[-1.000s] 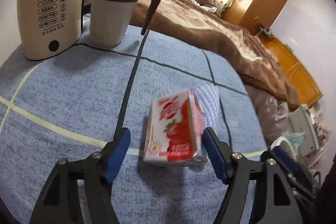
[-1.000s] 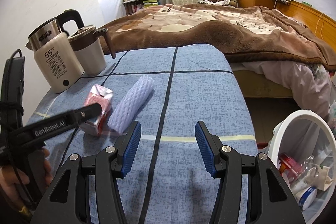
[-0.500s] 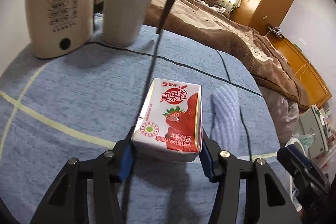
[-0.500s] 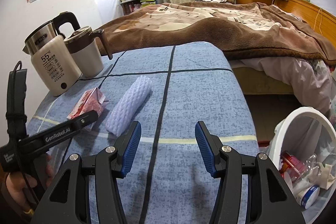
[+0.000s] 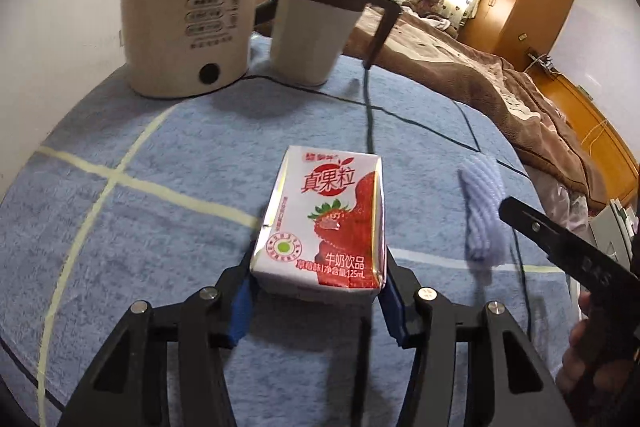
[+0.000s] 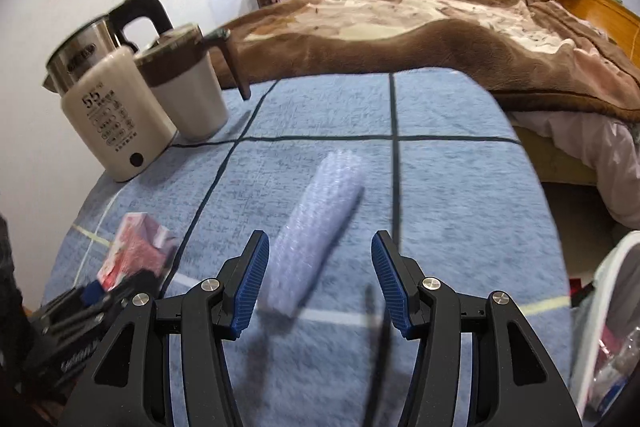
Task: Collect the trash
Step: 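Grasp the pink strawberry milk carton with the left tool while the right tool grasps the purple foam sleeve, then lift and carry the carton and foam sleeve in both tools over the bin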
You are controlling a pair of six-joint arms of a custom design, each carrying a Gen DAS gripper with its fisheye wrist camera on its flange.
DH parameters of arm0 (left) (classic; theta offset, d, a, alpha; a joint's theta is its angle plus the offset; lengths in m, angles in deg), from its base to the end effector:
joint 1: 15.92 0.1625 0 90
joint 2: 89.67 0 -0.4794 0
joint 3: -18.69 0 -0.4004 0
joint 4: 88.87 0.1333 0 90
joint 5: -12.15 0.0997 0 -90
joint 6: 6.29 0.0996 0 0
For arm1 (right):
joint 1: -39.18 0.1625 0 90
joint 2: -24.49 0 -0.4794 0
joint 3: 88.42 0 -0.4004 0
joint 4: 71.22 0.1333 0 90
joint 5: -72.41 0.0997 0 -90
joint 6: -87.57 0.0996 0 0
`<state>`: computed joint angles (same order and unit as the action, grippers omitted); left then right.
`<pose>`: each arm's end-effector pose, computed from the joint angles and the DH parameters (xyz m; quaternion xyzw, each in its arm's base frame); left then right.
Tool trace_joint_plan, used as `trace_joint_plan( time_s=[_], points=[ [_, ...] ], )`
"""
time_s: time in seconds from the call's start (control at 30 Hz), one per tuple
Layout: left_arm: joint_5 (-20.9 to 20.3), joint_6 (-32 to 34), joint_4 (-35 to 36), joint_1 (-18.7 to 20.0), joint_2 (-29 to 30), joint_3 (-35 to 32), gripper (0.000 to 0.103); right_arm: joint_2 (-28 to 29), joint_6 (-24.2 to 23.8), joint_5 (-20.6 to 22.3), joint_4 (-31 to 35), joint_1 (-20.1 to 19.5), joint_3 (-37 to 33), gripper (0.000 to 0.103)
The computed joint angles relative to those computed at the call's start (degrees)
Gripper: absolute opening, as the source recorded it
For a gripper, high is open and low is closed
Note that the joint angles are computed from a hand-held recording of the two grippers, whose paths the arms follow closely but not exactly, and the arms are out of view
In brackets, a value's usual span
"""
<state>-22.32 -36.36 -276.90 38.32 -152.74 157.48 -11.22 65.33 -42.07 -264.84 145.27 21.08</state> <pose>-0.0762 -0.4744 0.1876 -0.0469 0.8716 -0.3921 0.2907 0.2638 -0.5823 0.0288 0.2585 -0.9099 0.2402 0.2181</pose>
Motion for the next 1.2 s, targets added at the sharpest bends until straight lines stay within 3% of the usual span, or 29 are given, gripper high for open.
trace_joint_plan(
  time_s=[0.27, 0.43, 0.73, 1.2],
  points=[
    [0.1, 2.0, -2.1, 0.1, 0.6, 0.2, 0.055, 2.9, 1.7, -2.1, 4.0, 0.2, -4.2, 0.054],
    [-0.4, 3.3, -3.3, 0.8, 0.9, -0.4, 0.055, 4.0, 1.1, -3.2, 2.5, 0.5, -4.7, 0.054],
    [-0.1, 4.8, -2.9, 1.4, 1.6, -1.8, 0.056, 4.7, 0.3, -3.7, 1.0, 0.6, -4.5, 0.026],
    [1.2, 4.9, -3.8, -1.2, 1.4, -0.2, 0.054, 1.7, 0.7, 0.0, -2.1, 0.3, 0.3, 0.023]
  ],
)
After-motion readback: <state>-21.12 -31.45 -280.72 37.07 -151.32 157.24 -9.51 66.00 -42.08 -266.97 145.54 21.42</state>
